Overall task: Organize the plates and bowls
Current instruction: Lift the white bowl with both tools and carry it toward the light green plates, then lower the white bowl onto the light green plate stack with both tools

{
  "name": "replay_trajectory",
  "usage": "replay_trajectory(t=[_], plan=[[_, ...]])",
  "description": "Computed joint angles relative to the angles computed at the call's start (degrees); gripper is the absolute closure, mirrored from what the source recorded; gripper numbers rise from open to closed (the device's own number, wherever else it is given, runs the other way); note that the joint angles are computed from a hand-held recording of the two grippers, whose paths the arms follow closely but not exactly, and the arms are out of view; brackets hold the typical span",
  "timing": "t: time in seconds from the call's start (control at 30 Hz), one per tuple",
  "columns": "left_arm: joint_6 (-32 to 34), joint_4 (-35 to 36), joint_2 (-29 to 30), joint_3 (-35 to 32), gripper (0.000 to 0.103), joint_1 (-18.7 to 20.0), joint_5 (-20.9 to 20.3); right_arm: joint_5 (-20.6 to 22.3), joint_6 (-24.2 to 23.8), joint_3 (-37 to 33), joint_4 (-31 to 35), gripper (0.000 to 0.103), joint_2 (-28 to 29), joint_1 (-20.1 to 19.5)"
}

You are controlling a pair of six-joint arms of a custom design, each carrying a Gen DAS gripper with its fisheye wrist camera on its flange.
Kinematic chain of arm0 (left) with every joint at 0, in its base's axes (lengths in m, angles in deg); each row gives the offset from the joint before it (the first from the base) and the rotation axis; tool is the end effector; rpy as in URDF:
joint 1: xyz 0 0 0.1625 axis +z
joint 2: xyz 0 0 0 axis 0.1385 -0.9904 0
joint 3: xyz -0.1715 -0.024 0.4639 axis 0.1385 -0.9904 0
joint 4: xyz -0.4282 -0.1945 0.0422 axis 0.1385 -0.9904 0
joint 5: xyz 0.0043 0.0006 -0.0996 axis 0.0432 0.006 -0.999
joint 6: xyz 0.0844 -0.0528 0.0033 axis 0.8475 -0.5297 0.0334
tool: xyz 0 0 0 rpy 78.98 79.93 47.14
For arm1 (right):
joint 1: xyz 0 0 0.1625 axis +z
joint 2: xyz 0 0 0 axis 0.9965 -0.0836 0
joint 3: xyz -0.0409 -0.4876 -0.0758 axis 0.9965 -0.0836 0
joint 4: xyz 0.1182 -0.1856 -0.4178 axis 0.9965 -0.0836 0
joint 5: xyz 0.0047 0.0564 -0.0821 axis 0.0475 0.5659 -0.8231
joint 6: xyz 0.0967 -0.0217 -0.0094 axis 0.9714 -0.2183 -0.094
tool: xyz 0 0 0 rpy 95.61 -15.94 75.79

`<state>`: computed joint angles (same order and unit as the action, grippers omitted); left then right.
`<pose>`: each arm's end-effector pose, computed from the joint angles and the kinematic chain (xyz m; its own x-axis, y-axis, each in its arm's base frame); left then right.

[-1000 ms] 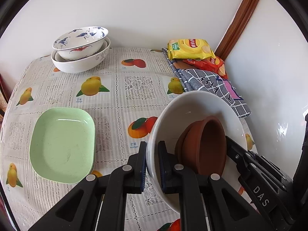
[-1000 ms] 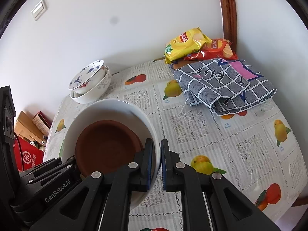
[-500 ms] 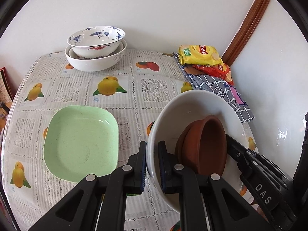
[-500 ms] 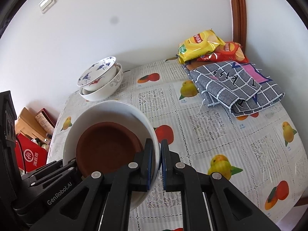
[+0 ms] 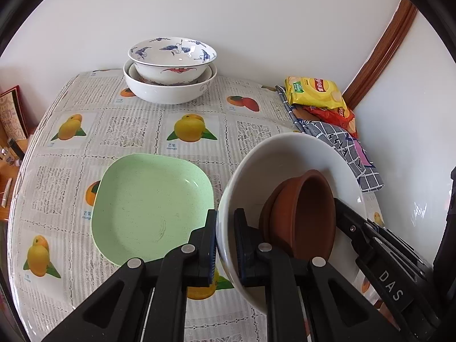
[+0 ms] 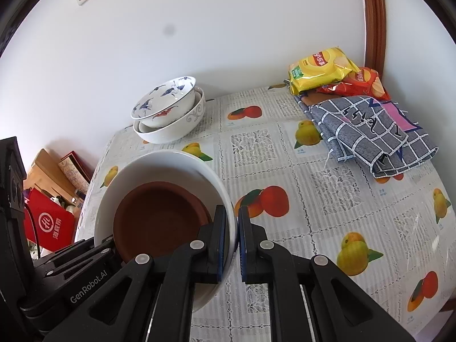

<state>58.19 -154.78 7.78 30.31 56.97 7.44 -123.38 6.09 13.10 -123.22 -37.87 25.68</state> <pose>-0.1238 -0.7524 0.3330 -0.8338 -0.3172 -0.4519 0.0586 0.7631 -0.6437 0.4058 -0.8026 0.0531 -0.8226 -0.3524 0.4462 -0.5115 0.8014 -0.3101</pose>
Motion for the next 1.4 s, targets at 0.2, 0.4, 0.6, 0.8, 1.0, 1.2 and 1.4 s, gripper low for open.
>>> replay_trajectory(t=[0.2, 0.4, 0.6, 0.8, 1.0, 1.2, 1.4], plan=[[0.1, -0.6, -0.9, 0.6, 0.091, 0.5, -0.1, 0.1, -0.2, -0.9, 0.3, 0.094, 0.9, 0.5], [0.2, -1.0, -1.4, 0.8, 0.091, 1.0, -0.1, 0.1, -0.3, -2.1, 0.6, 0.094, 2.0, 1.0], [0.0, -1.3, -2.2, 1.3, 0.091, 1.7, -0.3, 0.6, -0.5, -2.9, 1.5, 0.094, 2.9, 1.3], [-0.1, -1.4, -2.8, 1.7, 0.091, 2.4, -0.5, 0.5, -0.5, -4.1, 2.1, 0.094, 4.1, 1.6], [-0.1, -1.9, -3.3, 1.9, 0.091, 3.1, -0.6, 0.5, -1.1, -5.2, 2.6, 0.094, 5.2, 2.0], [0.1, -2.0, -3.7, 1.7, 0.091, 3.8, -0.7, 0.5, -1.4, -6.7, 3.3, 0.094, 6.4, 2.3], [-0.1, -2.0, -3.8, 1.6, 0.091, 4.6, -1.4, 0.5, -1.7, -8.2, 4.4, 0.094, 7.5, 2.4]])
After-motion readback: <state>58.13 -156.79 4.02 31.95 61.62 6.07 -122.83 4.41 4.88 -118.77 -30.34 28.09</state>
